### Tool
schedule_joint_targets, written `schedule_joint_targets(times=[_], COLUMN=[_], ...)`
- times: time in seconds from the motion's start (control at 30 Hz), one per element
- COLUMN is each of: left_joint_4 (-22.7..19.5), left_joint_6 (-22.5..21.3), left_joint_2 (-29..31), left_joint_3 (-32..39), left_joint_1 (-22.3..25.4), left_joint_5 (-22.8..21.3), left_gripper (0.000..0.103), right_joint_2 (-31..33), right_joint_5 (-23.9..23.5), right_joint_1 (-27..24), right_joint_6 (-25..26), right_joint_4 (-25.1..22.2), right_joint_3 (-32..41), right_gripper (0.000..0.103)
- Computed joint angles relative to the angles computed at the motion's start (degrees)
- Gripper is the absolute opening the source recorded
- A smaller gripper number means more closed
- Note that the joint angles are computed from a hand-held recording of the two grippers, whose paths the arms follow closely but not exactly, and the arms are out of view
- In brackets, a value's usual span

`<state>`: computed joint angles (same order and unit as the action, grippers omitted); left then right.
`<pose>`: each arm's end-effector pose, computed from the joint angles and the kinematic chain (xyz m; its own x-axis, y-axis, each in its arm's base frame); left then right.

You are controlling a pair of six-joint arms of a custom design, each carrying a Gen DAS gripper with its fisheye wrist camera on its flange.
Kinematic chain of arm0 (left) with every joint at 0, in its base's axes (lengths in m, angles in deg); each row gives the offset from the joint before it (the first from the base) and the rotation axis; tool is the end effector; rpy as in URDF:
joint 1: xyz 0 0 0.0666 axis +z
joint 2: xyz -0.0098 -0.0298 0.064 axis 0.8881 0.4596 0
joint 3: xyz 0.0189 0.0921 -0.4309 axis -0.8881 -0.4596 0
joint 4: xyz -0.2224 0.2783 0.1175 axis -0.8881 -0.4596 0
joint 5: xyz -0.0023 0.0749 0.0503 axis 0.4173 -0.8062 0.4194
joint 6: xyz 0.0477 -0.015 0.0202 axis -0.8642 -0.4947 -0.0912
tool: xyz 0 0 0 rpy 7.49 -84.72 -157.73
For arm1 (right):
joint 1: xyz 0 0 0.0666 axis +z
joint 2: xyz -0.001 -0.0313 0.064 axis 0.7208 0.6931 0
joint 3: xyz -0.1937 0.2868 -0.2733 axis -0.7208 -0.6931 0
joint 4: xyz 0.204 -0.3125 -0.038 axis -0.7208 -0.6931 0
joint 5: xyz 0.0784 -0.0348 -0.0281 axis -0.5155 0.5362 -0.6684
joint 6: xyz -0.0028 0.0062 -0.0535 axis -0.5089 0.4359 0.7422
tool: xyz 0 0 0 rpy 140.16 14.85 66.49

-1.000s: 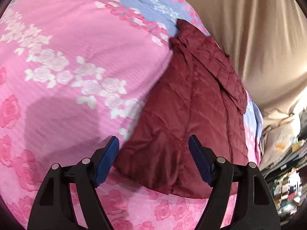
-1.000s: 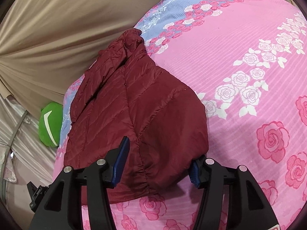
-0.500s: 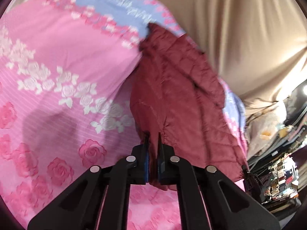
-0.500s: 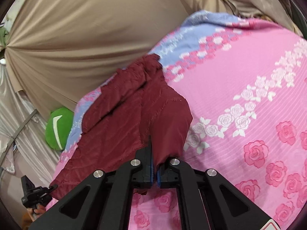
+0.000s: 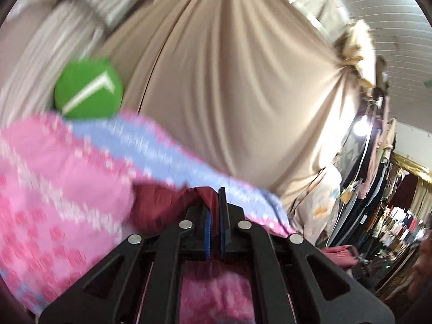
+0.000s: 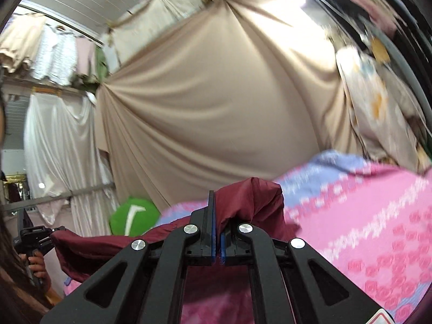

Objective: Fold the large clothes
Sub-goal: 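Grasp the jacket's hem with both grippers and lift it toward the collar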

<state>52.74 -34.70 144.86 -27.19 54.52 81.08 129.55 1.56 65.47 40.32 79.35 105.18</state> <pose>0.3024 -0.0416 0.4482 -0.1116 -0.5047 -0.8560 0.0341 0.8590 -0.5109 0.4293 0.1517 0.3946 -0.0389 0.4016 -0.9150 -0.3815 0.8404 0.3850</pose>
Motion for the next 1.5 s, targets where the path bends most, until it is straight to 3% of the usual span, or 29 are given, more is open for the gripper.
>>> schedule_joint_targets(times=[0.1,0.17,0.3,0.43,0.57,0.8,0.93,1.07,1.37,1.43,1.5], left_joint_4=[-0.4,-2.7,-8.4,-16.5,-22.6,-32.7,-36.8,-36.8,-33.4,-31.5,-27.1], left_joint_6=[-1.4,-2.0,-1.3,-3.2,-4.2,-3.6,-3.7,-3.6,-5.9,-5.3,-3.0], left_joint_2=[-0.8,1.7,12.2,27.1,38.5,52.1,57.6,60.2,61.0,60.4,58.1], left_joint_3=[1.1,3.7,10.8,21.9,31.8,45.5,50.1,51.0,50.1,48.9,45.2], left_joint_1=[-0.3,0.3,3.0,3.2,4.5,6.8,7.2,7.7,6.2,6.7,7.5], left_joint_5=[-1.2,-2.0,-0.6,-7.0,-8.2,-6.6,-6.0,-4.4,-9.2,-7.4,-5.9], left_gripper=[0.003,0.003,0.003,0.003,0.002,0.002,0.003,0.003,0.006,0.007,0.013], right_joint_2=[-0.6,0.7,7.8,17.9,26.8,40.0,44.8,47.4,52.2,50.9,47.4], right_joint_5=[-1.4,-3.0,-4.1,-4.9,-4.4,-6.0,-4.9,-4.9,-3.4,-4.6,-4.8], right_joint_1=[-0.3,-1.0,-2.6,-4.3,-5.1,-6.5,-6.3,-6.2,-5.8,-6.2,-7.0], right_joint_6=[-0.6,-1.3,-4.2,-8.6,-10.5,-13.9,-14.1,-13.7,-11.4,-13.3,-17.9], right_joint_4=[2.6,1.2,-8.9,-20.8,-31.6,-50.4,-57.2,-61.6,-71.7,-67.8,-58.4], right_joint_3=[0.4,2.8,12.2,24.4,36.2,55.9,62.4,65.7,74.2,71.1,63.7], right_gripper=[0.002,0.002,0.002,0.002,0.002,0.002,0.002,0.002,0.0,0.0,0.004])
